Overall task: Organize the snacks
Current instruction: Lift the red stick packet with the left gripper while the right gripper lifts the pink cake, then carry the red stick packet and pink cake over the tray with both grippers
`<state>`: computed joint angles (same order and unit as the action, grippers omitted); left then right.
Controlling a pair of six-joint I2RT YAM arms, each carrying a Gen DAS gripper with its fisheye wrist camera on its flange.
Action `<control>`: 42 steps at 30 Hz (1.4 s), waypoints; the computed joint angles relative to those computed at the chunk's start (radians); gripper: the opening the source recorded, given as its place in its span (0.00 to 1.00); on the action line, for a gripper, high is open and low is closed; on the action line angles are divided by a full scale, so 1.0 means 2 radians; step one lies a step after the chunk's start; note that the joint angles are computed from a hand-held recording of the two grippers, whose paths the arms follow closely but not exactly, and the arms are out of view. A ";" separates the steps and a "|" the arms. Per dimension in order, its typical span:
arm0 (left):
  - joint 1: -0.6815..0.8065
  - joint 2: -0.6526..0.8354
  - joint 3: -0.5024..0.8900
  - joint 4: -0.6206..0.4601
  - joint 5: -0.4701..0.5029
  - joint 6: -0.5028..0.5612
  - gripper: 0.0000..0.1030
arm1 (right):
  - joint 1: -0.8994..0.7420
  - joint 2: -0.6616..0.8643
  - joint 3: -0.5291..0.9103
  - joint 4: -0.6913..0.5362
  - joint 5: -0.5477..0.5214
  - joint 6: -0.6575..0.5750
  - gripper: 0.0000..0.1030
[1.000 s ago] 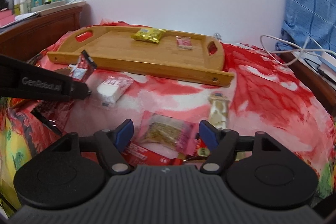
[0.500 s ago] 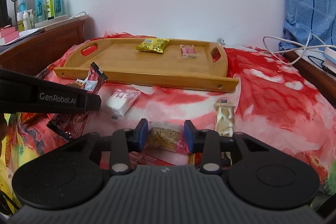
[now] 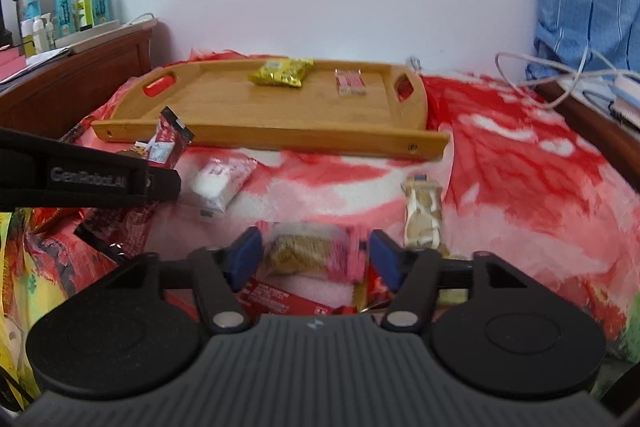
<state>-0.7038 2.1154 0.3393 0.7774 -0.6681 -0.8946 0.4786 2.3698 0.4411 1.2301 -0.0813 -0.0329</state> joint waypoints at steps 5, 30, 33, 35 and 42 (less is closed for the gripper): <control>0.000 0.002 -0.001 0.004 0.001 -0.002 0.25 | 0.009 0.004 0.008 -0.011 -0.002 -0.012 0.61; 0.079 -0.052 0.000 0.039 0.062 0.091 0.25 | -0.049 -0.046 0.000 -0.001 -0.095 0.025 0.25; 0.105 -0.061 0.010 0.035 0.092 0.108 0.25 | -0.059 -0.061 0.025 -0.035 -0.105 0.028 0.25; 0.124 -0.066 0.018 0.033 0.113 0.120 0.25 | -0.069 -0.069 0.053 -0.071 -0.119 0.029 0.25; 0.192 -0.065 0.063 0.010 0.182 0.151 0.25 | -0.093 -0.064 0.161 -0.184 -0.145 0.029 0.25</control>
